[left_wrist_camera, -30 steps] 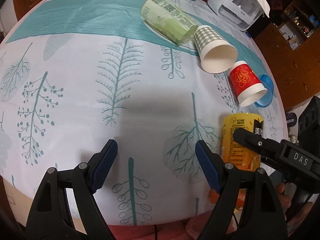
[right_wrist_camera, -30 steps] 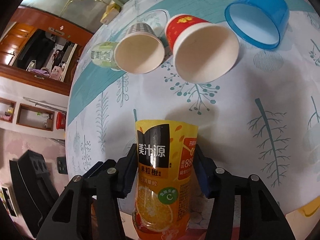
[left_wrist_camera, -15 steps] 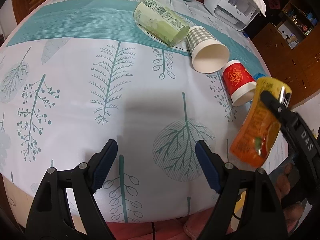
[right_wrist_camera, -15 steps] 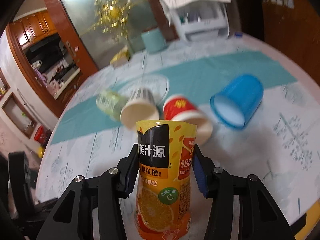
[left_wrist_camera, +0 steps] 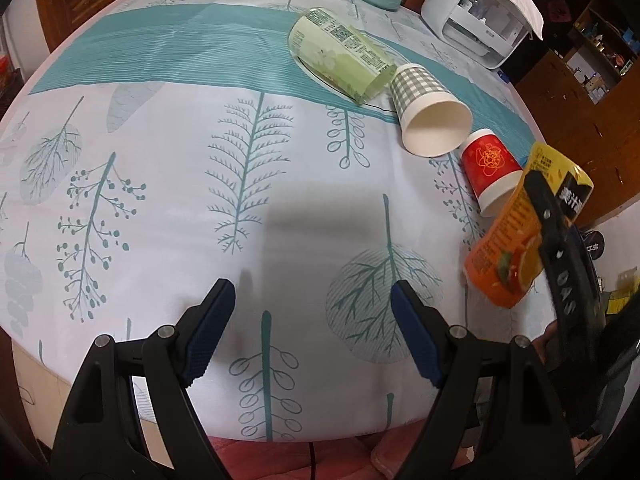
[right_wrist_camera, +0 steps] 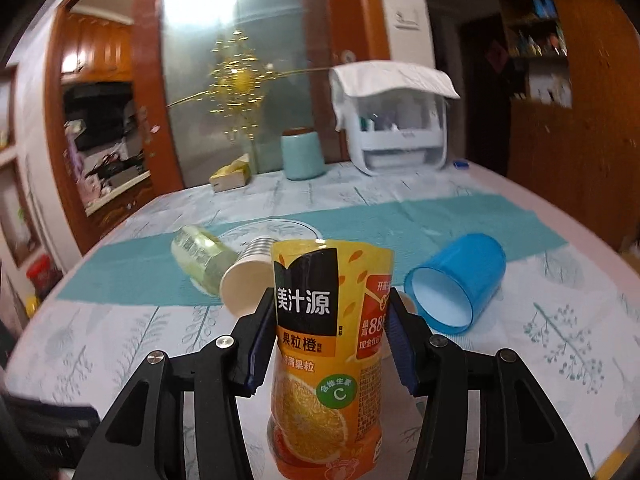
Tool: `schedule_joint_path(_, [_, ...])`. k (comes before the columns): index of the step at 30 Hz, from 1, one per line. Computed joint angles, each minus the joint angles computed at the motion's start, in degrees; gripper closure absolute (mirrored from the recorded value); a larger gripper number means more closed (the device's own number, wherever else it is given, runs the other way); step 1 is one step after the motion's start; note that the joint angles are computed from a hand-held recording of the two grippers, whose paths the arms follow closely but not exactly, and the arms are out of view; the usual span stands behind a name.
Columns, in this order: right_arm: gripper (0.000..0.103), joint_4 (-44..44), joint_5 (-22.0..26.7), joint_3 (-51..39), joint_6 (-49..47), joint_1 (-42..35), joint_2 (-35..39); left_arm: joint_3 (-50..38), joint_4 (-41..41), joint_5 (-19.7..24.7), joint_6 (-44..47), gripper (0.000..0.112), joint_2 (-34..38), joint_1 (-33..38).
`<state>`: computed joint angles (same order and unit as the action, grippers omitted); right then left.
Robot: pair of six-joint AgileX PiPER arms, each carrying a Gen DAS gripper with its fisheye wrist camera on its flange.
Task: Flip cup upright
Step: 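Carry the bottle with the right tool toward the red paper cup, then lower the bottle upright onto the table and open the right tool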
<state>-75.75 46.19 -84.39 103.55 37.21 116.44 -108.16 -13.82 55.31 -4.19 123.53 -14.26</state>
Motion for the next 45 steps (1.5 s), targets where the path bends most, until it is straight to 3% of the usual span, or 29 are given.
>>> schedule_joint_path(7, [0.051, -2.60, 5.35, 1.24, 0.65, 6.89, 0.67, 0.09, 0.71, 0.46, -0.74, 0.034, -0.60, -0.85])
schedule_joint_path(9, [0.050, 1.25, 2.19, 1.47, -0.76, 6.81, 0.29, 0.18, 1.28, 0.51, -0.97, 0.034, -0.84, -1.31])
schedule_joint_path(11, [0.050, 2.25, -1.97, 5.27, 4.48, 6.66, -1.00, 1.24, 1.76, 0.13, -1.08, 0.034, -1.86, -1.70])
schedule_joint_path(13, [0.050, -2.33, -0.47, 8.61, 10.40, 8.09, -2.22, 2.90, 2.23, -0.70, -1.33, 0.034, -3.31, -1.83])
schedule_joint_path(16, [0.050, -2.60, -0.06, 10.11, 10.67, 8.25, -3.11, 4.06, 2.89, -1.26, -2.00, 0.034, -4.60, -1.85])
schedule_joint_path(20, [0.050, -3.98, -2.62, 13.24, 12.62, 6.76, -6.02, 5.84, 3.87, -2.12, -3.11, 0.034, -6.41, -1.88])
schedule_joint_path(29, [0.046, -1.70, -11.08, 14.56, 4.90, 1.35, -11.79, 7.63, 4.06, -2.46, -3.92, 0.034, -7.86, -1.80])
schedule_joint_path(36, [0.046, -3.04, -11.23, 12.33, 4.23, 0.27, -11.00, 7.91, 4.20, -2.57, -3.68, 0.034, -8.01, -1.69])
schedule_joint_path(45, [0.044, 2.70, -9.88, 7.28, -5.53, 1.28, -7.98, 6.61, 4.51, -1.85, -4.19, 0.034, -7.08, -1.36])
